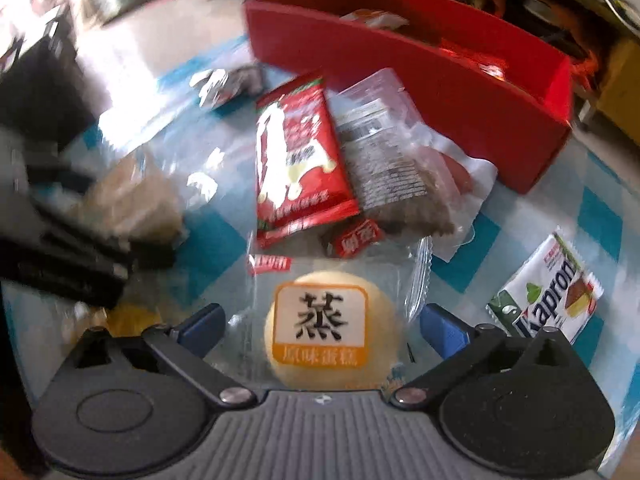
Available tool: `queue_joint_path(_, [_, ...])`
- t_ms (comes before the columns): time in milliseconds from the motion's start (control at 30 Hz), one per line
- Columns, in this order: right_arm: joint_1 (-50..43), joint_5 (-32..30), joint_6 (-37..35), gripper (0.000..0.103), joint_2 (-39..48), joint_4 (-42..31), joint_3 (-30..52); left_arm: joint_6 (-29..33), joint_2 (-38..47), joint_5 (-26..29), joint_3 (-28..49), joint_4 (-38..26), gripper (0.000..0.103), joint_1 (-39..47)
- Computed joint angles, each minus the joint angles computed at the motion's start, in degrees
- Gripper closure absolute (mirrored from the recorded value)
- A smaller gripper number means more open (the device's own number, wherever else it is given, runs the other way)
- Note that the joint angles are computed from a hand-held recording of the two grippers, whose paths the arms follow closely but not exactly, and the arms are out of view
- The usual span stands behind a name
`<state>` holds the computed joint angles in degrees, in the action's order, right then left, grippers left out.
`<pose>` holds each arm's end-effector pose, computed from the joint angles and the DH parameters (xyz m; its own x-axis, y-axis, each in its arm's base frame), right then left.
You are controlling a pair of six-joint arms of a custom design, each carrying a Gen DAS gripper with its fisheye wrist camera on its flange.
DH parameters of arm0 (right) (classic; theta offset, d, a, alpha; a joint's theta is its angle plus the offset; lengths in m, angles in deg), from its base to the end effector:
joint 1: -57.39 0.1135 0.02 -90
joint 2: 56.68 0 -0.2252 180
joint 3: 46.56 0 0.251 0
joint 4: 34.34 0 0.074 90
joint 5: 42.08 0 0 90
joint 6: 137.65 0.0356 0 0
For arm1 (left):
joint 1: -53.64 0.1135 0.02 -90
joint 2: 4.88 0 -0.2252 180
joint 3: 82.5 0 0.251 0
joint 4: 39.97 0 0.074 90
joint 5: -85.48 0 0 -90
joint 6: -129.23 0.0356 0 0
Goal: Organize snacks
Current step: 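Grasp the wrapped round steamed cake with the right tool while the left tool lifts the bread bag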
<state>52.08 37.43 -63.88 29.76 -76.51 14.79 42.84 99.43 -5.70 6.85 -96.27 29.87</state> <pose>0.2749 -0.0190 0.1313 -0.8876 -0.1935 -0.4181 -0.2366 0.9702 0.0532 0.3237 -0.1418 0.1631 -0.8399 0.4387 -0.3194 0.4507 0.8918 0.0397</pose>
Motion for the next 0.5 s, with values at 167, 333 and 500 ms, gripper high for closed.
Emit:
queue_joint_path(167, [-1.8, 0.7, 1.6, 0.017, -2.0, -2.8, 0.4, -1.0, 0.1, -0.1, -0.6, 0.8, 0.010, 0.6])
queue_joint_path(333, [-4.3, 0.7, 1.0, 0.033, -6.5, -4.9, -1.7, -3.0, -2.5, -0.6, -1.2, -2.7, 0.031, -0.5])
queue_joint_path(500, [-7.2, -0.9, 0.0, 0.034, -14.0, -7.2, -3.2, -6.3, -4.7, -2.3, -1.9, -3.0, 0.033, -2.1])
